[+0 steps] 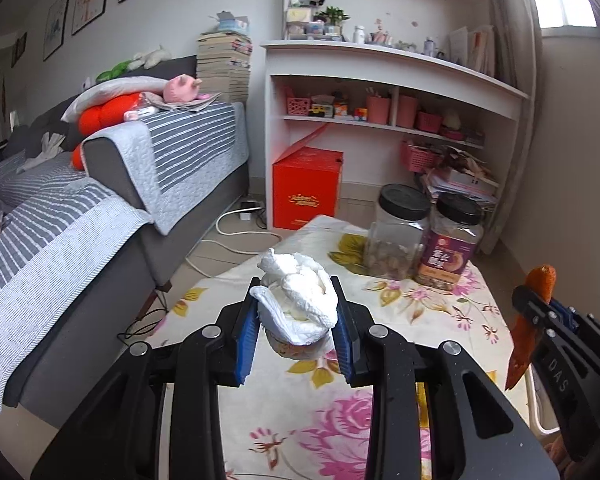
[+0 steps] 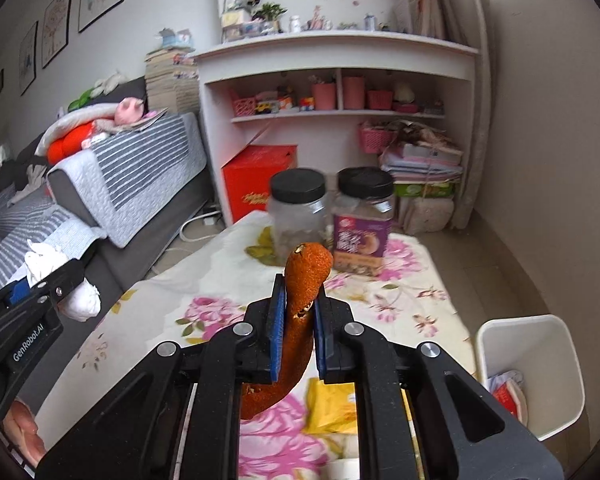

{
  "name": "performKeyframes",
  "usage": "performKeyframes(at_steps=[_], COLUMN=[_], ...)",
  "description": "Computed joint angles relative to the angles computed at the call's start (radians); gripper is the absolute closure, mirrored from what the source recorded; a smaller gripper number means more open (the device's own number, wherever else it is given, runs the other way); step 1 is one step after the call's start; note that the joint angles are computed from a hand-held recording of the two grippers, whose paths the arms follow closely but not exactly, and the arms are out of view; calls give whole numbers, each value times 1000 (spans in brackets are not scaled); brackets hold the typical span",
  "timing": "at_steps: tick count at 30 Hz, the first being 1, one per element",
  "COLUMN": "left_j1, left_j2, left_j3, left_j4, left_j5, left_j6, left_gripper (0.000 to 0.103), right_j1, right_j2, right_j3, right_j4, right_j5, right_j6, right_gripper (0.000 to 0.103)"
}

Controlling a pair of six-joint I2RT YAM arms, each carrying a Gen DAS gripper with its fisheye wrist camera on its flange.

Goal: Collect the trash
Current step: 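Lift the white tissue and orange peel toward the wastebasket with both tools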

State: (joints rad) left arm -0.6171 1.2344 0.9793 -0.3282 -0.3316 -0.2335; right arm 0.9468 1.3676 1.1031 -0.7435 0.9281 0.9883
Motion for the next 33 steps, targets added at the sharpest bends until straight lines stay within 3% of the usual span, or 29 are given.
performKeyframes(at_steps=[10, 33], left_j1=[-147, -368], left_j2=[92, 308], left_j3=[61, 207], left_j4=[8, 10], left_j5=[-70, -138], left_j6=[-43, -105], left_gripper=[70, 70], right_j1=[-19, -173], right_j2=[-142, -491], right_j3=[-113, -302], right_j4=[-64, -280], right_j5=[77, 49], right_j6=[44, 122], right_gripper=[92, 91])
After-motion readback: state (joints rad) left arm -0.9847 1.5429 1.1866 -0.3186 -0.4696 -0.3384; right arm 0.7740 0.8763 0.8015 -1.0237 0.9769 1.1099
